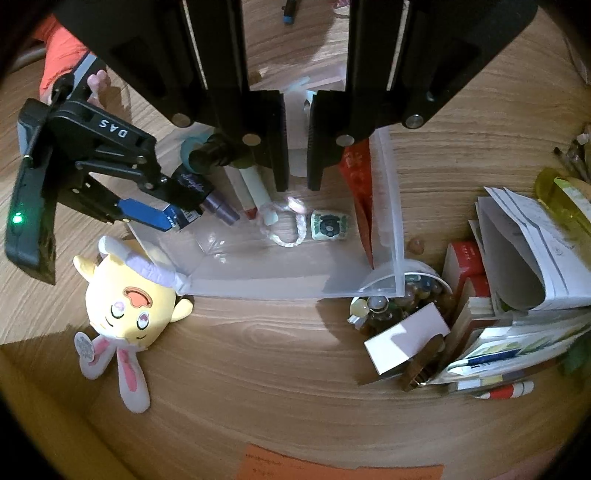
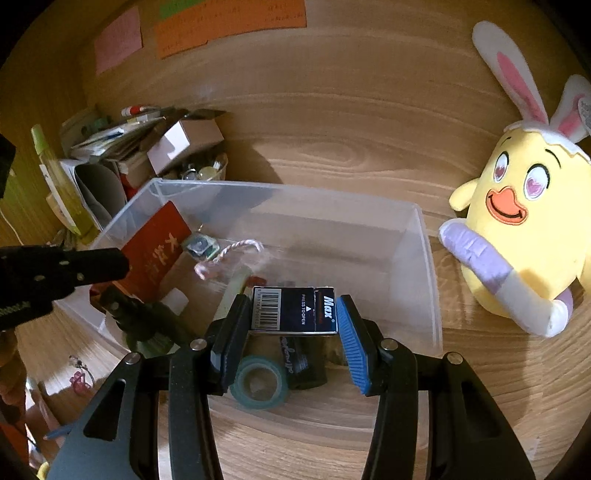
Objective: Organize objects
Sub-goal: 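Open the left tool to drop the bracelet while the right tool drops the card, then move the left tool to the pink keychain charm while the right tool approaches the brown bead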
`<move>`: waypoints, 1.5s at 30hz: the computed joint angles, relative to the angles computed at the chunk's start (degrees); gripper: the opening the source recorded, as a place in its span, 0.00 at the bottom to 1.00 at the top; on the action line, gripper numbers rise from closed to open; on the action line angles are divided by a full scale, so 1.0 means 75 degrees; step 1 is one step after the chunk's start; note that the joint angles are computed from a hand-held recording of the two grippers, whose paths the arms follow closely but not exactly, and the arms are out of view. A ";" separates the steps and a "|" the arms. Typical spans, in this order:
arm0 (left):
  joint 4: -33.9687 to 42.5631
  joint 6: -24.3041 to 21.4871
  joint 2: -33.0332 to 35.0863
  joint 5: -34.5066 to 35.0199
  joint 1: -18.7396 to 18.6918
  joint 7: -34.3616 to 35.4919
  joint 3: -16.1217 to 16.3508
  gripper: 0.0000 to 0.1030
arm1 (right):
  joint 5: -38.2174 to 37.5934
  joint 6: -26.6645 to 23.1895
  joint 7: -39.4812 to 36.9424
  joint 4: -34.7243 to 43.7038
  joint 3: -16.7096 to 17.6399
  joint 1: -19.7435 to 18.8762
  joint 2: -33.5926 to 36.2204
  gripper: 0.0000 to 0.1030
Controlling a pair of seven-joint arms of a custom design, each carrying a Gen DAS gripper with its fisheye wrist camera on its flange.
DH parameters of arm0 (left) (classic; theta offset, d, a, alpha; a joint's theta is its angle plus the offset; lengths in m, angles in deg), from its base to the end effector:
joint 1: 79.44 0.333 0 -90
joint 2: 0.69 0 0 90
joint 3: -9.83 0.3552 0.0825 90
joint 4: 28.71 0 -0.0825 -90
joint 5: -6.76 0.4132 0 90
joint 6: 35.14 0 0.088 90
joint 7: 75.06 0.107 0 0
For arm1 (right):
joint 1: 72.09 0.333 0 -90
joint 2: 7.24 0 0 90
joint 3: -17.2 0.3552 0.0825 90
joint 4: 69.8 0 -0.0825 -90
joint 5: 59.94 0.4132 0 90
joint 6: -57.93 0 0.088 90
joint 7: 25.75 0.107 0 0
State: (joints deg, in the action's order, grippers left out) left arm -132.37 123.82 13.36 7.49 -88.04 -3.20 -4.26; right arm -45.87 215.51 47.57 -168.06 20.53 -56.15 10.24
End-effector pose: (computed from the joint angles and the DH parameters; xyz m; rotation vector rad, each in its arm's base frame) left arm 0.6571 -0.2579 0.5207 -1.8635 1.9788 -0.9675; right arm 0.6938 0.2266 0.5199 -2.0575 1.3251 -0.4687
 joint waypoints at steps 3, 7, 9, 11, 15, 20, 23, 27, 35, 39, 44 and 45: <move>-0.0143 0.0072 -0.0148 0.0164 -0.0048 -0.0105 0.0064 0.07 | -0.0076 -0.0057 0.0020 0.0029 -0.0024 0.0036 0.0036 0.43; -0.0364 0.0252 -0.0382 0.0428 -0.0109 -0.0284 0.0150 0.08 | -0.0106 -0.0102 -0.0013 0.0034 -0.0009 0.0049 0.0046 0.43; -0.0465 0.0348 -0.0483 0.0556 -0.0136 -0.0410 0.0190 0.12 | -0.0153 -0.0120 0.0013 0.0031 -0.0030 0.0070 0.0035 0.43; -0.0560 0.0409 -0.0582 0.0691 -0.0158 -0.0525 0.0226 0.13 | -0.0131 -0.0157 0.0003 0.0025 -0.0019 0.0055 0.0018 0.44; -0.0744 0.0461 -0.0775 0.1239 -0.0263 -0.1001 0.0370 0.21 | -0.0130 -0.0184 0.0017 -0.0007 -0.0023 0.0055 -0.0043 0.50; -0.1088 0.0639 -0.1090 0.1903 -0.0306 -0.1605 0.0492 0.37 | -0.0288 0.0149 0.0115 -0.0251 -0.0061 0.0129 -0.0269 0.54; -0.1234 0.0669 -0.1244 0.2357 -0.0311 -0.1976 0.0534 0.46 | -0.0513 0.0447 0.0229 -0.0483 -0.0121 0.0224 -0.0467 0.58; -0.1463 0.0758 -0.1462 0.2716 -0.0270 -0.2241 0.0515 0.49 | -0.0661 0.0850 0.0197 -0.0834 -0.0082 0.0253 -0.0751 0.61; -0.1751 0.0725 -0.1771 0.3724 -0.0251 -0.3035 0.0469 0.61 | -0.0278 0.1273 -0.0398 -0.1479 0.0157 0.0183 -0.1296 0.62; -0.1931 0.0714 -0.1904 0.3808 -0.0226 -0.3053 0.0419 0.64 | 0.0315 0.1479 -0.0985 -0.1815 0.0325 0.0124 -0.1579 0.63; -0.2154 0.0673 -0.2031 0.3627 -0.0209 -0.2894 0.0373 0.65 | 0.0991 0.1748 -0.1531 -0.2181 0.0417 0.0151 -0.1860 0.63; -0.2202 0.0664 -0.2053 0.3632 -0.0200 -0.2916 0.0371 0.67 | 0.1127 0.1741 -0.1633 -0.2215 0.0422 0.0164 -0.1899 0.63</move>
